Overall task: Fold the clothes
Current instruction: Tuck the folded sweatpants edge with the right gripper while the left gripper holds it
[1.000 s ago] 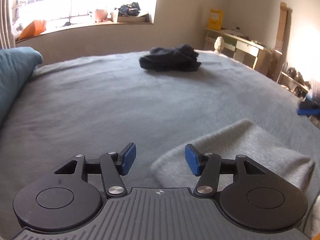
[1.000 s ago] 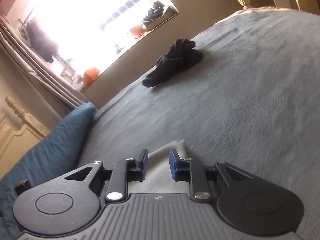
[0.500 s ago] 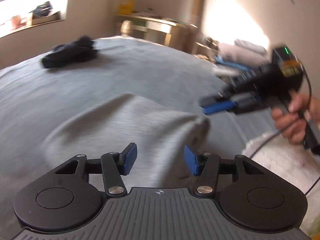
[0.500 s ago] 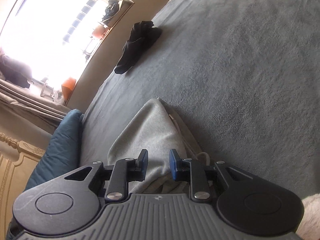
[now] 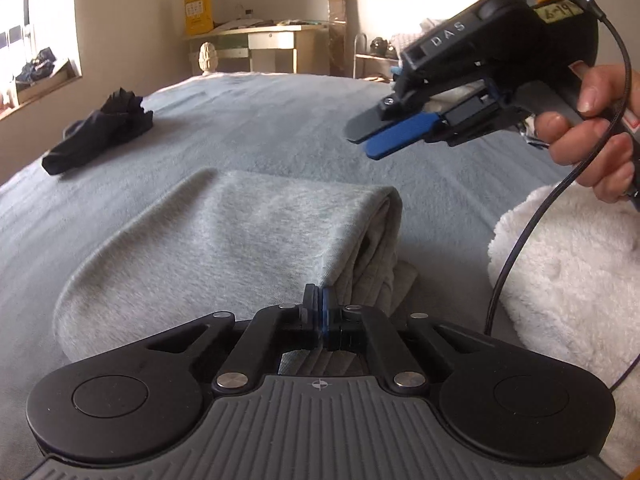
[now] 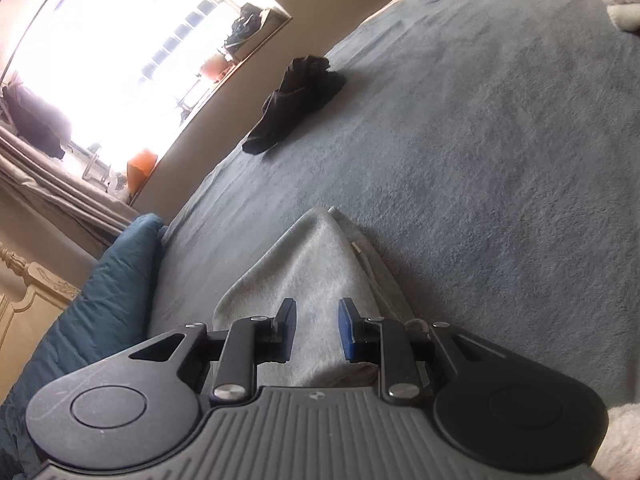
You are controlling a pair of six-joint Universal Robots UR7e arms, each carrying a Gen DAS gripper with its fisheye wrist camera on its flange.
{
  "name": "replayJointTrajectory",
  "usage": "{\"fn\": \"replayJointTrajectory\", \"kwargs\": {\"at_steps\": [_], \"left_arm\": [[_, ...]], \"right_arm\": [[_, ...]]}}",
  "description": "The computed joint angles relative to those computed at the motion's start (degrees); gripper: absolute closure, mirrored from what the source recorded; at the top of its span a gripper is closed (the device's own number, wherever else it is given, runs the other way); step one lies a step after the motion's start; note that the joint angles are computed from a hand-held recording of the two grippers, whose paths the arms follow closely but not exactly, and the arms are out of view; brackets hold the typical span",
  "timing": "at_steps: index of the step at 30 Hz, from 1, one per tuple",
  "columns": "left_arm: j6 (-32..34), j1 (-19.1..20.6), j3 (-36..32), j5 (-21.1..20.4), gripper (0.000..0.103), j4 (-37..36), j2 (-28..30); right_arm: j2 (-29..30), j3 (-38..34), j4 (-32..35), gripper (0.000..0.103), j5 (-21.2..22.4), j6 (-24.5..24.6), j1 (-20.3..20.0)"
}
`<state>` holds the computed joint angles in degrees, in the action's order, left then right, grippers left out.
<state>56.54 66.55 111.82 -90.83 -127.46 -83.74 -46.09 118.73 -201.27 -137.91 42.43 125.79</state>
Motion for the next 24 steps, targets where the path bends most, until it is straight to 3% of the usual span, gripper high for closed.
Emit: {"fn": "replayJointTrajectory", "kwargs": {"at_steps": [3, 5, 7, 11, 13, 16, 17, 20, 22, 24], "left_arm": [[-3.2, 1.1, -1.4, -1.1, 0.103, 2.3, 1.7], [-5.8, 2.1, -2.9, -2.4, 0.101, 4.5, 2.9], [-6.6, 2.7, -4.2, -3.7, 0.1, 5.8, 2.6], [-8.6, 4.3, -7.5, -6.2, 0.096, 8.7, 1.0], [-11.8, 5.2, -8.9, -6.4, 0.096, 8.9, 0.7], [-13.3, 5.2, -8.5, -2.7, 0.096, 7.0, -0.2], [-13.0, 5.2, -8.2, -1.5, 0.096, 6.7, -0.4], [-12.7, 5.3, -7.2, 1.0, 0.095, 6.5, -0.9], [-12.2, 5.1, -6.4, 1.8, 0.088, 6.4, -1.7], [-9.9, 5.0, -5.8, 1.6, 0.08, 5.8, -2.8]], "right_arm": [[0.2, -0.1, 9.0, 0.081, 0.6, 4.1, -2.3], [0.2, 1.9, 8.8, 0.082, 2.0, 8.8, -4.4], [-1.0, 3.4, 5.3, 0.084, 3.2, 10.5, -4.7], [-2.3, 1.3, 8.8, 0.082, -3.0, 7.5, -0.6], [-1.3, -1.0, 8.5, 0.082, -3.2, 2.3, 0.3], [0.3, -3.9, 8.7, 0.082, -2.3, -4.3, 0.9], [0.9, -4.5, 9.6, 0.082, -1.6, -5.2, 0.8], [2.5, -3.3, 14.0, 0.084, 1.1, -1.8, -2.3], [2.8, -1.1, 7.1, 0.085, 2.2, 0.6, -2.6], [2.6, -0.3, -0.6, 0.083, 2.4, -1.5, -0.8]]}}
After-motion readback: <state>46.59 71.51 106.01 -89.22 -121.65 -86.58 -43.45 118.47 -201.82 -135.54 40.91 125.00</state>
